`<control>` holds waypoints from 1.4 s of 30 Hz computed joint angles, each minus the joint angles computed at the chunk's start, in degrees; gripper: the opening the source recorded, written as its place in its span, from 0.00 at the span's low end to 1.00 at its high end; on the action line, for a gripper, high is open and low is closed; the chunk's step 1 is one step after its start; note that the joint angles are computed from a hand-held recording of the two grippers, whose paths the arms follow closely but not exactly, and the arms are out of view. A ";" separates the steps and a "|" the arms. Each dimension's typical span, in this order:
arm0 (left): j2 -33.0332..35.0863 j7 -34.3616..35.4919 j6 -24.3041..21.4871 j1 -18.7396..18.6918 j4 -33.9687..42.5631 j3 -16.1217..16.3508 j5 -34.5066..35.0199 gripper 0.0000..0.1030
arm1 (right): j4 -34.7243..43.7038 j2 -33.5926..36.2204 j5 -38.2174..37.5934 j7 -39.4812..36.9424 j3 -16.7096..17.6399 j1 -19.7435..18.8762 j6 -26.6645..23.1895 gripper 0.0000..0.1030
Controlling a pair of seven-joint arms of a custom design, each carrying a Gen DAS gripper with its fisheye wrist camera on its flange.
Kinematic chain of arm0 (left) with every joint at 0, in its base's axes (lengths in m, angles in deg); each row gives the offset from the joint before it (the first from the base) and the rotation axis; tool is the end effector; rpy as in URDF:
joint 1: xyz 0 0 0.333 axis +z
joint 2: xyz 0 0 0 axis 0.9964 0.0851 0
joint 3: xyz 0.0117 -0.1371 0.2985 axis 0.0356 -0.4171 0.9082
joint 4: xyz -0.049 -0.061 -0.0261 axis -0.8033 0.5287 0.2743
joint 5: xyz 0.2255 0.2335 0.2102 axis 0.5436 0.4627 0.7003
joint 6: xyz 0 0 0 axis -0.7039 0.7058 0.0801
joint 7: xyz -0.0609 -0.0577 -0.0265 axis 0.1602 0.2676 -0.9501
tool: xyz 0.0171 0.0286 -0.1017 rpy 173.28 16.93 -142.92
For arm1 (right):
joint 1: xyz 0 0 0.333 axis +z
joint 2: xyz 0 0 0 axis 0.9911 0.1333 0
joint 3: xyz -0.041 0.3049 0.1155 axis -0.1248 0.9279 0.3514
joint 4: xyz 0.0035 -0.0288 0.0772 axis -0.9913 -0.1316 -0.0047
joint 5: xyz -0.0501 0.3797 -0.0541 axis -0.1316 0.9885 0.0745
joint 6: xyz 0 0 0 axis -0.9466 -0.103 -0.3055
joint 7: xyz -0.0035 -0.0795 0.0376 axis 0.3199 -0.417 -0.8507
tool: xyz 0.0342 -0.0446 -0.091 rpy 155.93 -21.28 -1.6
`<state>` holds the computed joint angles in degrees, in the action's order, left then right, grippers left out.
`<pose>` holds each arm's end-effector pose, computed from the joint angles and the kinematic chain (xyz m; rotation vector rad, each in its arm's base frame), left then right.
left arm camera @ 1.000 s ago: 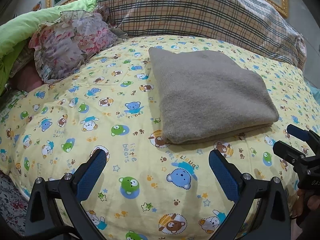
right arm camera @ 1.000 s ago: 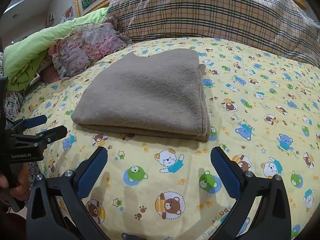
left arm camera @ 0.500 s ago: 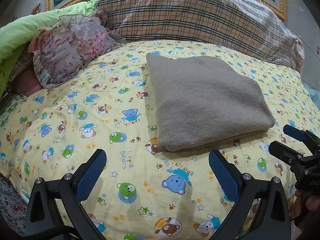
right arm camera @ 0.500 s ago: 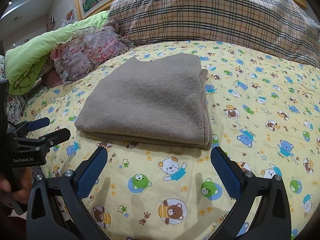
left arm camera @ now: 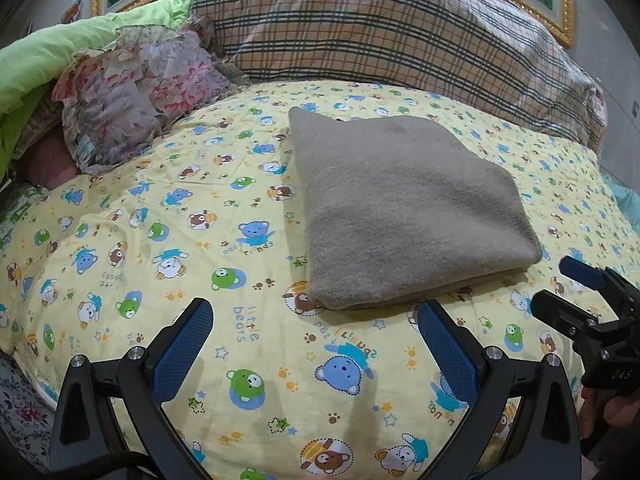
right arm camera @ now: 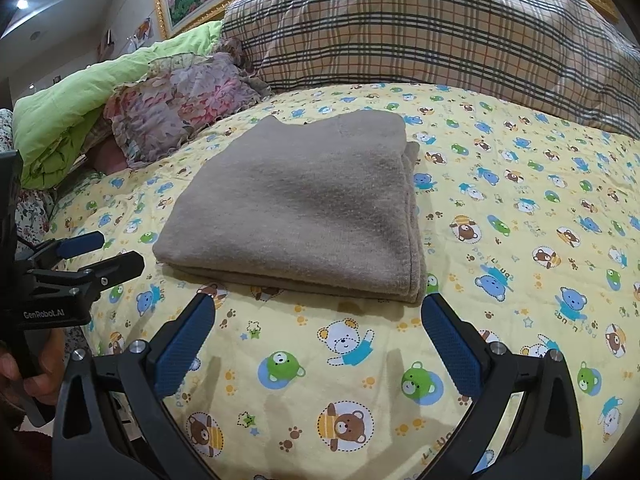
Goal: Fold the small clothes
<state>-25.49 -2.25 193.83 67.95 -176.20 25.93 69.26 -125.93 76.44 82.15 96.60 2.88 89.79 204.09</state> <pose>0.4993 -0.2928 0.5246 -1.9993 1.3002 -0.5926 0.6148 0.0974 0.4958 -1.9931 0.9536 -0.2884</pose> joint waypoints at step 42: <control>0.30 1.41 0.65 0.25 0.62 0.22 -1.40 0.99 | 1.93 0.85 -0.47 0.90 0.04 -0.56 -1.99 1.00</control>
<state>-25.19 -0.84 194.47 68.20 -175.58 26.15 67.86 -124.00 77.29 81.69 97.50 2.92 89.23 202.10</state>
